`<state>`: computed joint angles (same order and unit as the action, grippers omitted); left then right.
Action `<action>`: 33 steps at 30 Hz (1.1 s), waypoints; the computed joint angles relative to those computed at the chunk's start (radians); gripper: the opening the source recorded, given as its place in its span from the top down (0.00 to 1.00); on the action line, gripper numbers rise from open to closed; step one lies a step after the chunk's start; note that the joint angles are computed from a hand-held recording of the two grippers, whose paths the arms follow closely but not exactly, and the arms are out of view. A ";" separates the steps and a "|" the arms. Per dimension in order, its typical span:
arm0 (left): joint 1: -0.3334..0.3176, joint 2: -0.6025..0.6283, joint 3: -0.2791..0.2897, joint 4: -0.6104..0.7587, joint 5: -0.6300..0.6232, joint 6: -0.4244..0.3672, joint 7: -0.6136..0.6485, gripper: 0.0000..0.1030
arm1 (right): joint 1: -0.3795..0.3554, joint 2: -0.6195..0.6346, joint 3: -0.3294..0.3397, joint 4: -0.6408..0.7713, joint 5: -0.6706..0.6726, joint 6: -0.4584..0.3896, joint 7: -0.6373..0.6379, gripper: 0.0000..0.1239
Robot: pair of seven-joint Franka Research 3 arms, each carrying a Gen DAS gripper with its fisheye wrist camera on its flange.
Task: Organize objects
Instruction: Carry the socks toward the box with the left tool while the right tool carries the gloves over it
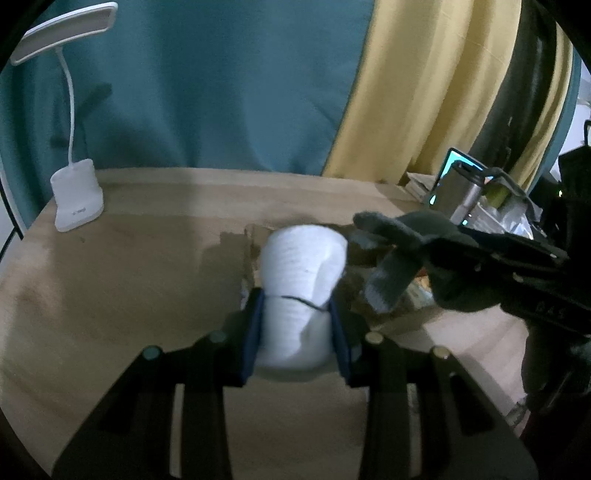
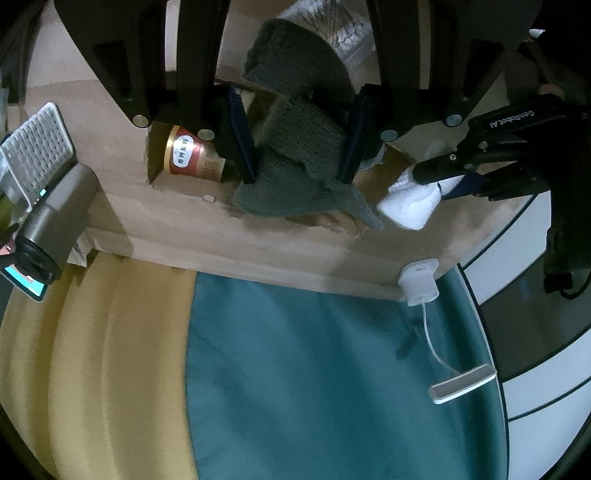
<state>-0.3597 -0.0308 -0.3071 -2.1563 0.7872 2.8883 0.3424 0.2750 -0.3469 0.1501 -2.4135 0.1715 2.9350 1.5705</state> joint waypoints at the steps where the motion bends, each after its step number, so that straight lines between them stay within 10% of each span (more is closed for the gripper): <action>1: 0.001 0.001 0.001 0.002 0.003 0.000 -0.002 0.65 | 0.002 0.008 -0.001 0.008 0.000 -0.001 -0.003 0.62; 33: 0.016 0.080 0.051 0.059 -0.069 0.028 0.049 0.65 | 0.061 0.286 -0.037 0.203 0.053 -0.054 -0.046 0.62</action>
<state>-0.3435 0.0493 -0.2560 -2.0968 0.7181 2.9165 0.3915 0.3357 -0.0608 0.1130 -2.2100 0.2245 2.8812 1.5240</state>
